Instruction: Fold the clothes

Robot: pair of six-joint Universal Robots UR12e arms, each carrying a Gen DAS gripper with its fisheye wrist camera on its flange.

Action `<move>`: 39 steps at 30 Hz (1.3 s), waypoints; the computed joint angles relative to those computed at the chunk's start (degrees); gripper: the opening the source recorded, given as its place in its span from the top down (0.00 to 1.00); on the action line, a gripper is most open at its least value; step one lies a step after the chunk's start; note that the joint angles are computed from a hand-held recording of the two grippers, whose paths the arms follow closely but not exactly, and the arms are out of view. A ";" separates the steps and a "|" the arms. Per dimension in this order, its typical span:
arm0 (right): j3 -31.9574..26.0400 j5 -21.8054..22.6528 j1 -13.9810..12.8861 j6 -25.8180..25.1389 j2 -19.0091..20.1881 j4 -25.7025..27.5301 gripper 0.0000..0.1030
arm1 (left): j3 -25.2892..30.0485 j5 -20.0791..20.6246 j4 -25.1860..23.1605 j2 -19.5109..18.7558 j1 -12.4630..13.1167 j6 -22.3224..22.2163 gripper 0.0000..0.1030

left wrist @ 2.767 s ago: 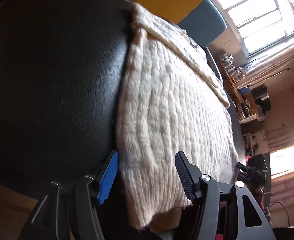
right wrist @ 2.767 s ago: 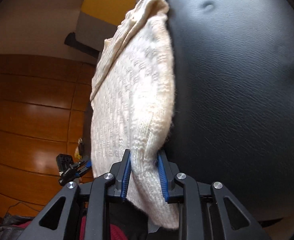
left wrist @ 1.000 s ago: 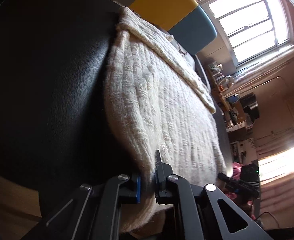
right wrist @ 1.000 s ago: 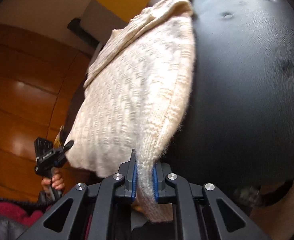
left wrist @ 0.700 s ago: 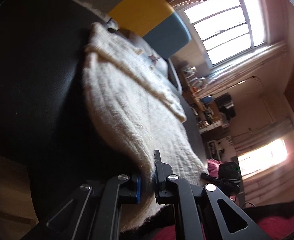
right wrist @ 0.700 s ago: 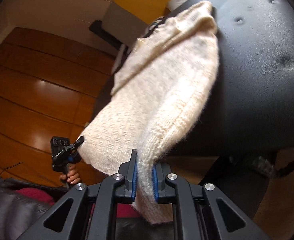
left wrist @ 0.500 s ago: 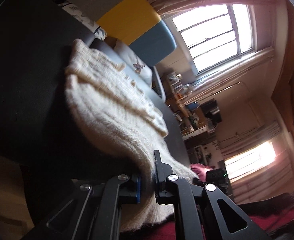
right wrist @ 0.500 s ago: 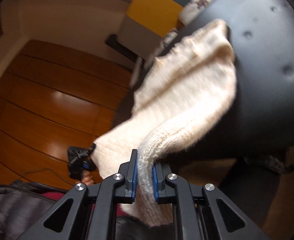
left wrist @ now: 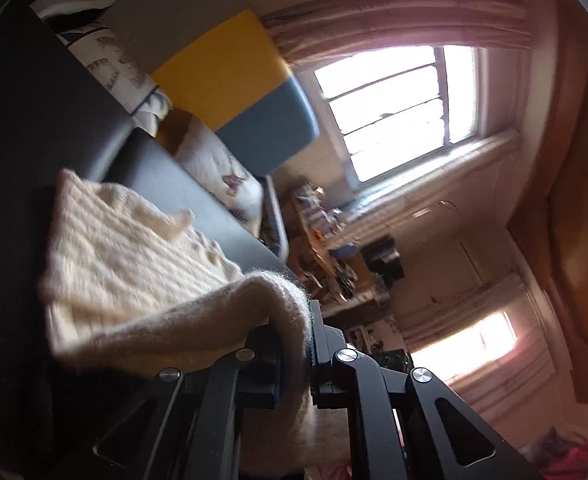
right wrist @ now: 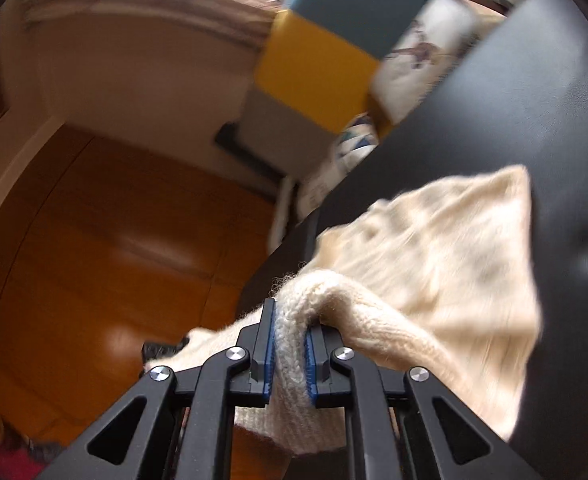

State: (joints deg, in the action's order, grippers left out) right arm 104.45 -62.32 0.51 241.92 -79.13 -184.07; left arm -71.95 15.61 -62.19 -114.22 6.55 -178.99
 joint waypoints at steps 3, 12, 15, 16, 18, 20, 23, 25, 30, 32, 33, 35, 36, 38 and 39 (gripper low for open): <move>-1.46 -2.41 -1.28 5.86 2.60 4.43 0.85 | 7.54 7.79 -1.60 -5.66 -2.00 -5.40 0.90; 2.03 -3.73 -3.53 20.20 4.88 -11.14 0.73 | 20.43 10.64 -9.78 -16.91 -3.23 -19.30 0.69; 2.15 -4.49 -3.19 14.28 2.40 -6.03 0.70 | 18.69 10.08 -3.39 -16.65 -2.14 -25.34 0.58; 2.01 -4.68 -2.89 11.32 1.38 -2.73 0.70 | 17.90 10.40 -1.12 -16.36 -1.71 -27.22 0.54; 1.54 -5.41 -2.24 5.49 -0.55 3.95 0.70 | 16.07 12.07 1.78 -15.35 -0.85 -29.79 0.51; 0.49 -7.06 -1.20 -1.18 -2.18 11.71 0.70 | 14.50 16.35 0.93 -13.85 -0.41 -27.53 0.50; -2.32 -10.65 0.92 -11.12 -3.06 23.84 0.70 | 12.31 24.77 -1.87 -11.36 -0.33 -21.20 0.50; -3.30 -12.76 1.78 -14.10 -3.24 28.70 0.69 | 10.93 24.69 -4.36 -10.30 -0.12 -16.93 0.50; -3.08 -13.17 2.15 -15.76 -4.07 35.61 0.69 | 8.63 26.54 -9.77 -8.09 -0.62 -5.82 0.47; -1.98 -10.32 1.74 -16.12 -4.42 35.03 0.69 | 8.01 27.74 -9.44 -7.29 -0.94 -4.23 0.47; -0.74 -7.70 1.30 -15.96 -4.82 33.29 0.69 | 7.38 27.61 -7.40 -6.74 -0.94 -4.95 0.47; 1.34 -2.81 0.43 -15.87 -5.35 30.53 0.66 | 6.72 26.43 -3.97 -5.99 -0.99 -5.69 0.47; 1.69 -1.72 0.20 -16.68 -5.38 30.85 0.65 | 7.56 25.40 -3.96 -6.17 -1.28 -4.52 0.47; 2.16 -0.25 -0.21 -18.49 -5.36 32.20 0.65 | 11.48 26.19 -7.70 -7.30 -2.87 1.65 0.46; 2.34 0.59 -0.44 -19.31 -5.30 32.76 0.65 | 14.03 26.46 -10.48 -8.18 -4.05 6.21 0.46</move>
State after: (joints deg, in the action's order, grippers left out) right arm 106.79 -61.72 0.07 222.61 -84.43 -151.30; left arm -57.92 42.07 -72.67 -122.40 2.51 -172.78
